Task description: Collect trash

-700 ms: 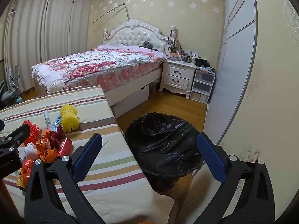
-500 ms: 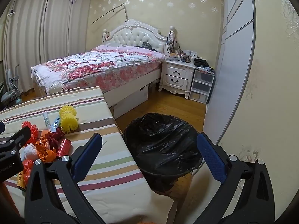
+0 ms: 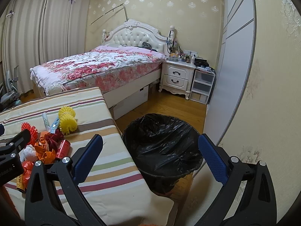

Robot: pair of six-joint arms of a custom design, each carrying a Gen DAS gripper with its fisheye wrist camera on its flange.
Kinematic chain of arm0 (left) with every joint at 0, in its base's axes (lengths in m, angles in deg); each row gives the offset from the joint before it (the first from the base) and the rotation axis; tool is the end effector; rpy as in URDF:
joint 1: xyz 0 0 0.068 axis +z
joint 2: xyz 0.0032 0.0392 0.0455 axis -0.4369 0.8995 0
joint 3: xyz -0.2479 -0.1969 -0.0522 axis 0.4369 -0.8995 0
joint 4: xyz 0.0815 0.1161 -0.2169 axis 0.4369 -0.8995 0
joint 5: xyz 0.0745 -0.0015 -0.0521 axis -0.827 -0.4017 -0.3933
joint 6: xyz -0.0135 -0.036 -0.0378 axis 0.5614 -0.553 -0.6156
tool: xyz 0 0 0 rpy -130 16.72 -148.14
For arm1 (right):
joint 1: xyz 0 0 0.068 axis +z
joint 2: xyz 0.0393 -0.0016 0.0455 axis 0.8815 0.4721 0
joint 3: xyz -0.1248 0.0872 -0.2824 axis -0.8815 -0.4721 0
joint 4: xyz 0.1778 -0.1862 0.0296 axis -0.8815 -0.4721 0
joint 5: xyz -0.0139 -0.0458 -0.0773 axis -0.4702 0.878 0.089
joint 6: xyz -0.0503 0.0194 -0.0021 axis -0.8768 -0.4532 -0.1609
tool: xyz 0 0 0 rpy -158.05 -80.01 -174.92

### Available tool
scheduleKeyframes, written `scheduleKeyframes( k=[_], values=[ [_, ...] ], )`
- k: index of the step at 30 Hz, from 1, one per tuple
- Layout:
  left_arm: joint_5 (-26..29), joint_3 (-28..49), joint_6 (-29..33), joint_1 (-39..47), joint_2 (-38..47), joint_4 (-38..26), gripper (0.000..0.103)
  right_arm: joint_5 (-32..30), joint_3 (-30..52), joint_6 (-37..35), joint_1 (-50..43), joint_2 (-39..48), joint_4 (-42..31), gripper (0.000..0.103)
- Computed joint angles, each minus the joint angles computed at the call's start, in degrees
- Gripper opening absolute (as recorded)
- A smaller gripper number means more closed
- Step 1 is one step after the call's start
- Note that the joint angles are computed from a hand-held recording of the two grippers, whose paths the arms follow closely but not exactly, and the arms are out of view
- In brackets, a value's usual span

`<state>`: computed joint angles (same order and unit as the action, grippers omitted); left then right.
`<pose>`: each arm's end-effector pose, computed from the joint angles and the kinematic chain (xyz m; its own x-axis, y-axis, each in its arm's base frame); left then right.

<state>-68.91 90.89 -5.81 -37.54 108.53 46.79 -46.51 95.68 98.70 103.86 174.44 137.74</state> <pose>0.2044 -0.0292 0.1132 -0.5582 -0.1212 -0.8208 -0.2343 0.9720 0.0158 0.2279 0.1784 0.1092 -0.4830 -0.0979 -0.8701 -0.0737 0.9948 -0.0710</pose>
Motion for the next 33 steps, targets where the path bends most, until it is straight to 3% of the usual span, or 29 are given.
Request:
scheduleKeyframes(
  k=[33],
  values=[
    [-0.43,-0.66,-0.31,-0.71,3.84,3.79,0.097,-0.08,-0.01,0.01,-0.1,-0.11,-0.29,0.099]
  ],
)
